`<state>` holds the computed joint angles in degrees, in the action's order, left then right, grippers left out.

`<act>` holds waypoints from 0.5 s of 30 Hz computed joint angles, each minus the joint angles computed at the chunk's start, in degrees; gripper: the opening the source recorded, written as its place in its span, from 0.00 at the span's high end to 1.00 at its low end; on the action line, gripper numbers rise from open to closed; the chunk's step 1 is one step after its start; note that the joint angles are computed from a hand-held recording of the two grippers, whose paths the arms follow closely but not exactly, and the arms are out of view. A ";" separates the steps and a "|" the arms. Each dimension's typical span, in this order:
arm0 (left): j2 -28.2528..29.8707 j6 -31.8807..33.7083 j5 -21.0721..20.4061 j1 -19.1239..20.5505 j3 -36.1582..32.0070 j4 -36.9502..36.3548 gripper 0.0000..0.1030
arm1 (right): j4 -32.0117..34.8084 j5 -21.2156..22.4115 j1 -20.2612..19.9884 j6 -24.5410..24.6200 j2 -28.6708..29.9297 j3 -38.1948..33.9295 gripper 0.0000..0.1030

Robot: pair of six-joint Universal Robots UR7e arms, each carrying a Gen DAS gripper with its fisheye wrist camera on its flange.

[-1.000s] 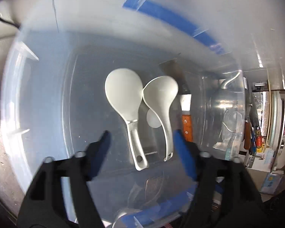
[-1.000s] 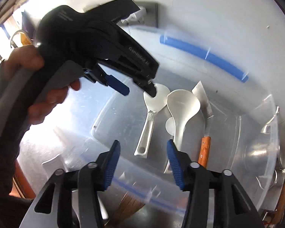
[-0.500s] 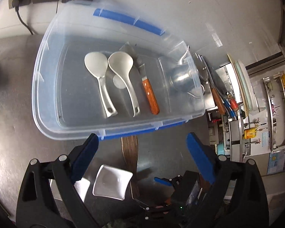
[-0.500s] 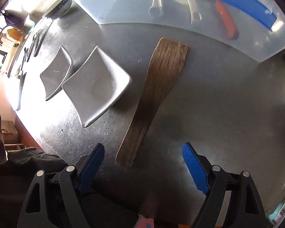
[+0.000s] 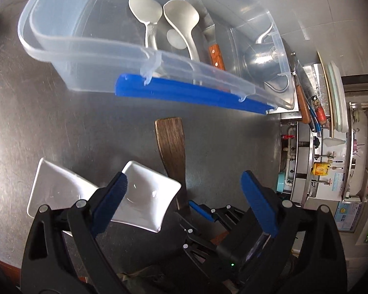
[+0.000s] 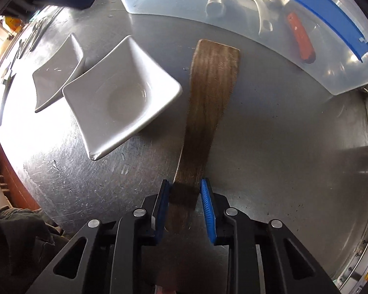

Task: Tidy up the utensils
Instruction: 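Grasp the wooden spatula handle with the right tool, then lift the wooden spatula with the right tool into the box and release it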

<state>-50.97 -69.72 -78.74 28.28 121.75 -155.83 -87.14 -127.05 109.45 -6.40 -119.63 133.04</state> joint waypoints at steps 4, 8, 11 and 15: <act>2.27 0.02 -2.92 0.34 -0.23 -2.33 0.13 | 2.27 4.30 -6.62 -2.23 -1.57 -2.82 0.76; 5.15 0.25 -5.08 0.82 -2.11 -2.43 0.13 | 3.38 5.05 -8.39 -4.04 -3.10 -4.50 0.76; 7.49 1.17 -7.26 1.25 -4.00 -2.69 0.13 | 3.36 4.97 -8.90 -4.91 -3.67 -5.41 0.76; 10.96 2.51 -8.84 1.49 -7.95 -0.67 0.13 | 3.82 5.58 -11.05 -7.11 -4.95 -7.19 0.76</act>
<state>-40.01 -67.21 -87.58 29.77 113.80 -156.50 -83.32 -121.47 98.40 -13.50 -124.58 125.86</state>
